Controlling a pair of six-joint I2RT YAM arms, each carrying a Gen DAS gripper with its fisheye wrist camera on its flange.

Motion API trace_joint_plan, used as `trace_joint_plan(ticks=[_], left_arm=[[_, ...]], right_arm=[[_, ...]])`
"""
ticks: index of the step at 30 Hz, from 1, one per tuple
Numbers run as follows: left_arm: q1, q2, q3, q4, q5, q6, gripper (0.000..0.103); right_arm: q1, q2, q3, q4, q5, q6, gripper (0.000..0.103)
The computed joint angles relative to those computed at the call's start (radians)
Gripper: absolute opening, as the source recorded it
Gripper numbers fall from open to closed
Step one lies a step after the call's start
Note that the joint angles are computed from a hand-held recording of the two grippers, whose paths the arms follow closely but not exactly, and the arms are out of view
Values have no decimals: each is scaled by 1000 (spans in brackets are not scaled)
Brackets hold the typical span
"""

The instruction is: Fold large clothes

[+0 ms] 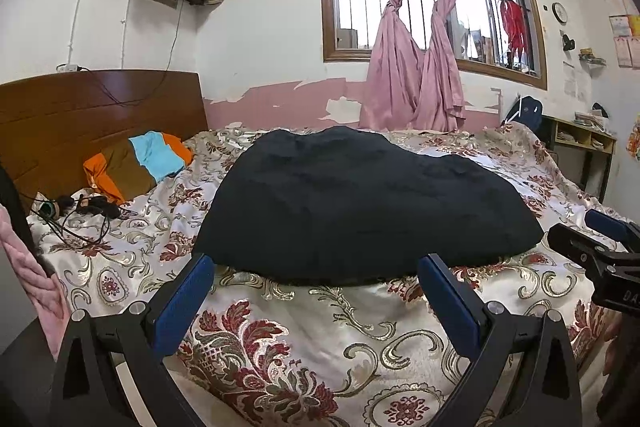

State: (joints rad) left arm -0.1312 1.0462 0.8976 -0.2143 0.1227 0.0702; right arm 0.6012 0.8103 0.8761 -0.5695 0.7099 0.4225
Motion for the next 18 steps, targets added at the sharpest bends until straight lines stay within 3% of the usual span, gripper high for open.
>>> trace_joint_plan(ticks=[18], left_arm=[[-1, -1, 2, -2, -2, 1, 103]], right_arm=[[-5, -2, 3, -6, -7, -3, 101]])
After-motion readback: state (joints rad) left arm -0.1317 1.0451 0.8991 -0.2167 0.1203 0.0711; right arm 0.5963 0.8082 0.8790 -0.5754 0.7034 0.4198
